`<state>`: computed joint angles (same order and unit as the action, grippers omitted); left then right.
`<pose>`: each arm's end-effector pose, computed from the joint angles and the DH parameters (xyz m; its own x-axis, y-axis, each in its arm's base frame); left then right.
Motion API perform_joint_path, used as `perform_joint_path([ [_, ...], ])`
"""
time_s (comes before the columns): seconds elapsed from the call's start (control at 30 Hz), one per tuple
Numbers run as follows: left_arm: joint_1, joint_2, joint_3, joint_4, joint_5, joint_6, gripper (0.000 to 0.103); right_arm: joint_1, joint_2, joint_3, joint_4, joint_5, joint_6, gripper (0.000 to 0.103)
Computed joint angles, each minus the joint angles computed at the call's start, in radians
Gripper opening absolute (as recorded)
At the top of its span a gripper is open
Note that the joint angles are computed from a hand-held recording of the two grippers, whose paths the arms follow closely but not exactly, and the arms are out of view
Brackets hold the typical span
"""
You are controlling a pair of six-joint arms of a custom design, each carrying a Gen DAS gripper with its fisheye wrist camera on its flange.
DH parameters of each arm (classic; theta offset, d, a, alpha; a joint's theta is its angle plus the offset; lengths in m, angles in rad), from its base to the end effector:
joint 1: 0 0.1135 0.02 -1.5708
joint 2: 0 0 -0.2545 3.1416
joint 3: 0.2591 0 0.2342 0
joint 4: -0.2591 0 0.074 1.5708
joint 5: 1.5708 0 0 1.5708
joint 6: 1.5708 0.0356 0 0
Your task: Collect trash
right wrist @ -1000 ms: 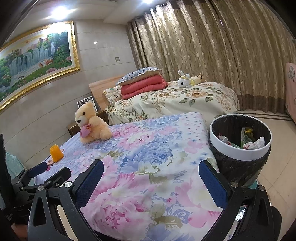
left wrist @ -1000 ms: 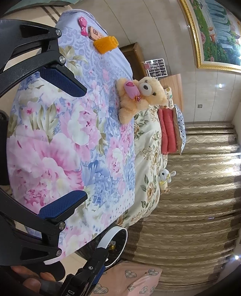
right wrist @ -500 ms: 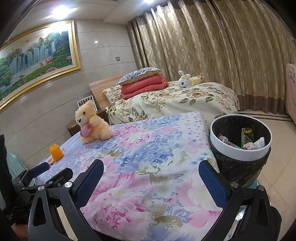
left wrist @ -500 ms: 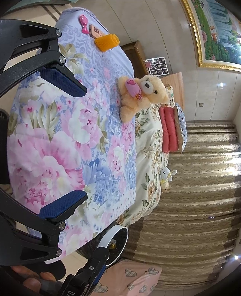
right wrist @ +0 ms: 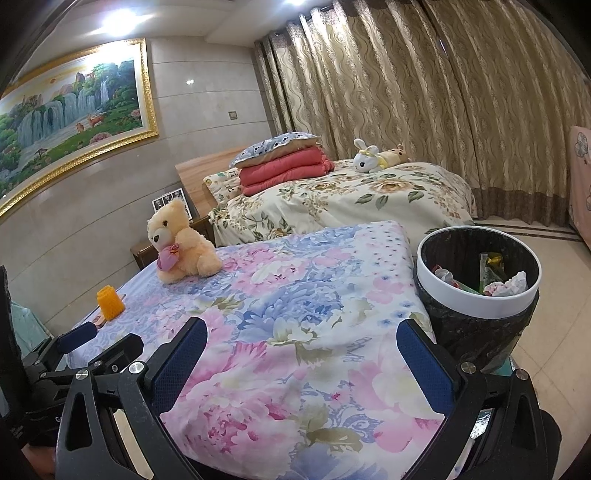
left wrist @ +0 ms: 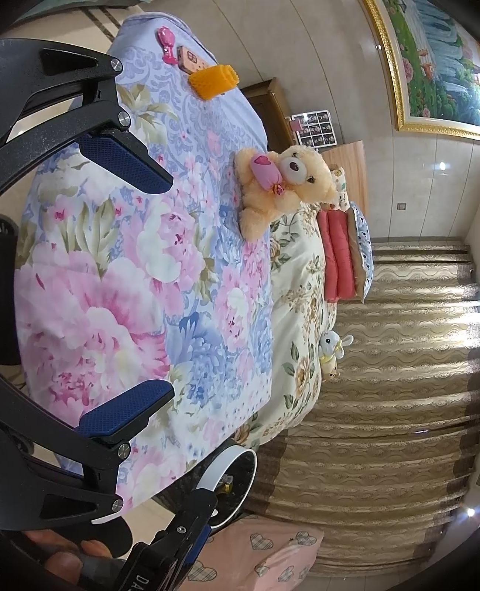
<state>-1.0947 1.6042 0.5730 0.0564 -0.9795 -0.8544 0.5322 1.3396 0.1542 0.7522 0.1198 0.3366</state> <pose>0.1404 -0.2077 0.1268 -0.4616 -0.0220 -0.8868 -0.1010 0.9945 0.0278 0.1759 0.0986 0.1281 -0.4769 0.0997 -0.8733 -0.2678 0.9298 0.2524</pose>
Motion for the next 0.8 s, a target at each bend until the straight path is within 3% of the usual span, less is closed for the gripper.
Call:
perform_joint_path([
  [0.8, 0.000, 0.005, 0.002, 0.008, 0.005, 0.004, 0.103, -0.003, -0.002, -0.001, -0.003, -0.003, -0.001, 0.103],
])
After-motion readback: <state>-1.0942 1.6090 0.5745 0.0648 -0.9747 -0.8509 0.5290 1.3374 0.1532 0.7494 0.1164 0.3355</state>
